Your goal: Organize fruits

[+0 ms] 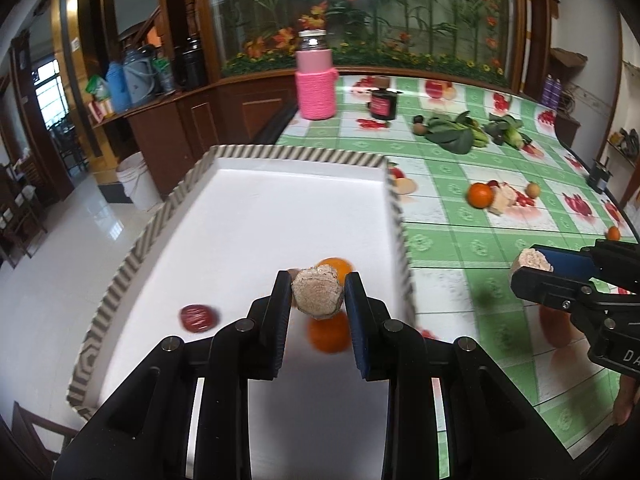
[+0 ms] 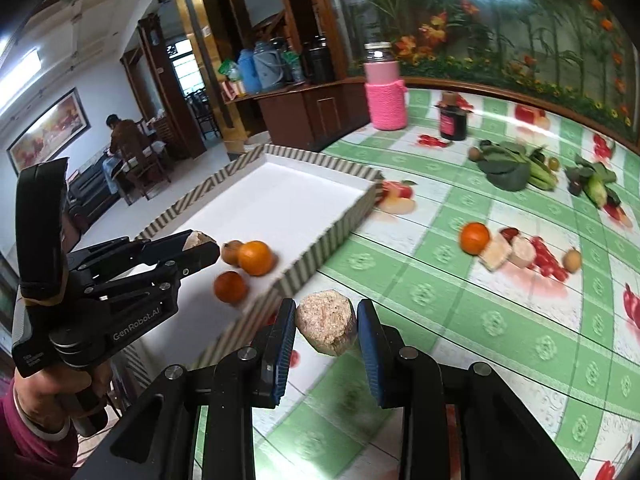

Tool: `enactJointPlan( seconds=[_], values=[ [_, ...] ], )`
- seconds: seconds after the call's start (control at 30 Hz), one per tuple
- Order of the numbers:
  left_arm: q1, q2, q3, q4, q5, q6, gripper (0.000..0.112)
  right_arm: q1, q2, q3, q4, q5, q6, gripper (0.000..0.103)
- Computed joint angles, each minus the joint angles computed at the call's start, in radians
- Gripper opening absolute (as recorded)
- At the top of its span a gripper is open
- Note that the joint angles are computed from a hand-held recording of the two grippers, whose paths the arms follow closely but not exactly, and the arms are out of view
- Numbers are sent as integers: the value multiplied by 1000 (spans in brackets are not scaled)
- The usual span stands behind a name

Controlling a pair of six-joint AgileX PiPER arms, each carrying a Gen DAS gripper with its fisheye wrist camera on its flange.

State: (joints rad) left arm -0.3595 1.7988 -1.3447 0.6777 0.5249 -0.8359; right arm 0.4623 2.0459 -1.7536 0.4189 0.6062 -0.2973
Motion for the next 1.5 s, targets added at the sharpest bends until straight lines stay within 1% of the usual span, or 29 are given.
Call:
enactJointPlan(
  seconds=[0.23, 0.53, 0.87, 1.2, 1.3, 1.5],
  values=[
    [42, -44, 71, 49, -21, -57, 26, 56, 61, -120, -32, 52, 28, 30],
    [101, -83, 144, 53, -55, -73, 26, 120, 157, -289, -45, 139, 31, 30],
    [138, -108, 199, 55, -77, -88, 26, 165, 244, -427, -66, 218, 39, 30],
    [173, -117, 240, 6, -110, -45, 26, 188, 292, -494, -73, 273, 51, 30],
    [186, -113, 244, -35, -120, -4, 26, 194, 325, -542, -83, 303, 63, 30],
    [198, -89, 230, -74, -123, 36, 26, 200, 428, -707, -116, 398, 94, 30]
  ],
)
